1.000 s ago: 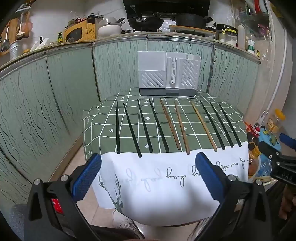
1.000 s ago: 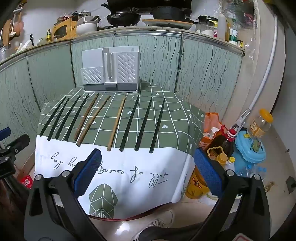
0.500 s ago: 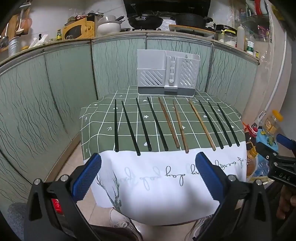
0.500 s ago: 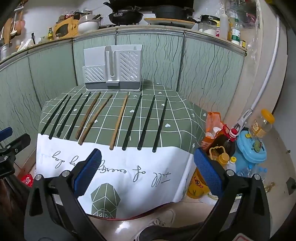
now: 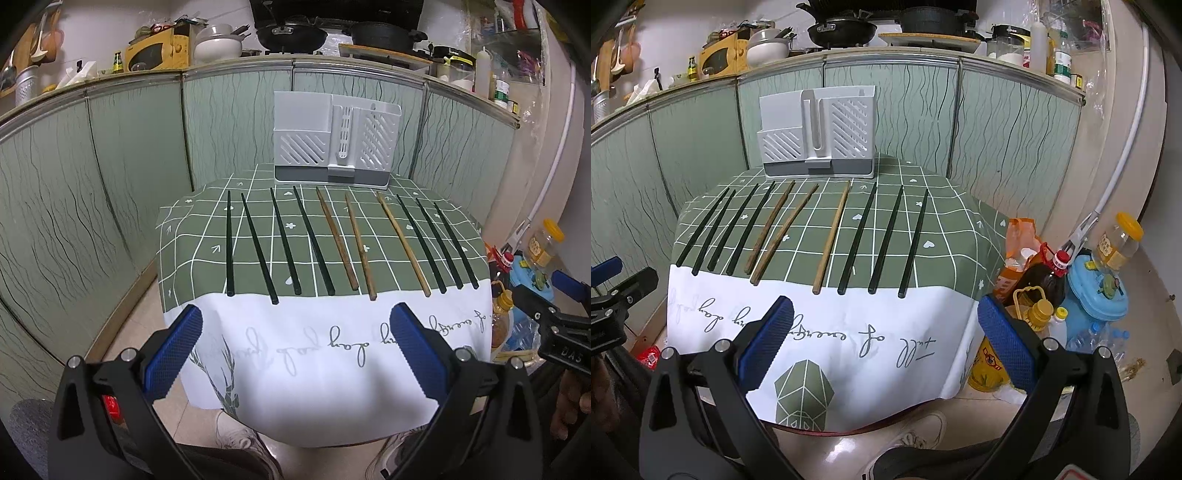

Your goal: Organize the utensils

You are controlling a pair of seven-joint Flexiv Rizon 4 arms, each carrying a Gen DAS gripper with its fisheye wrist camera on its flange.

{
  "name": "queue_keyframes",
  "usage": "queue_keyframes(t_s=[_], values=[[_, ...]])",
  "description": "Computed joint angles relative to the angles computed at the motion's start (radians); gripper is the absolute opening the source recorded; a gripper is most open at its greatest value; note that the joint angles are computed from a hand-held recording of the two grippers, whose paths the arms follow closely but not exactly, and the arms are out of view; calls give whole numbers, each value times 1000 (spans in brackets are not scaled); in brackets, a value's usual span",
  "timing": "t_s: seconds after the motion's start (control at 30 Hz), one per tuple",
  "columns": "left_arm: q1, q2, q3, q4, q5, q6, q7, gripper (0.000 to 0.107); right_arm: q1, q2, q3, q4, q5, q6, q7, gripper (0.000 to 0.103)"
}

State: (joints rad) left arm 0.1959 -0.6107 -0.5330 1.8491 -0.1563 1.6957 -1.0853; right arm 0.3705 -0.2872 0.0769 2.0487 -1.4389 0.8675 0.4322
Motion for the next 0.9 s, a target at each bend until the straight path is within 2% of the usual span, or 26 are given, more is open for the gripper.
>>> queue_keyframes(t_s=[0.9], values=[[8,-3,-10,3,7,-1,-6,98,-6,2,-2,4,15,18,-4,96]])
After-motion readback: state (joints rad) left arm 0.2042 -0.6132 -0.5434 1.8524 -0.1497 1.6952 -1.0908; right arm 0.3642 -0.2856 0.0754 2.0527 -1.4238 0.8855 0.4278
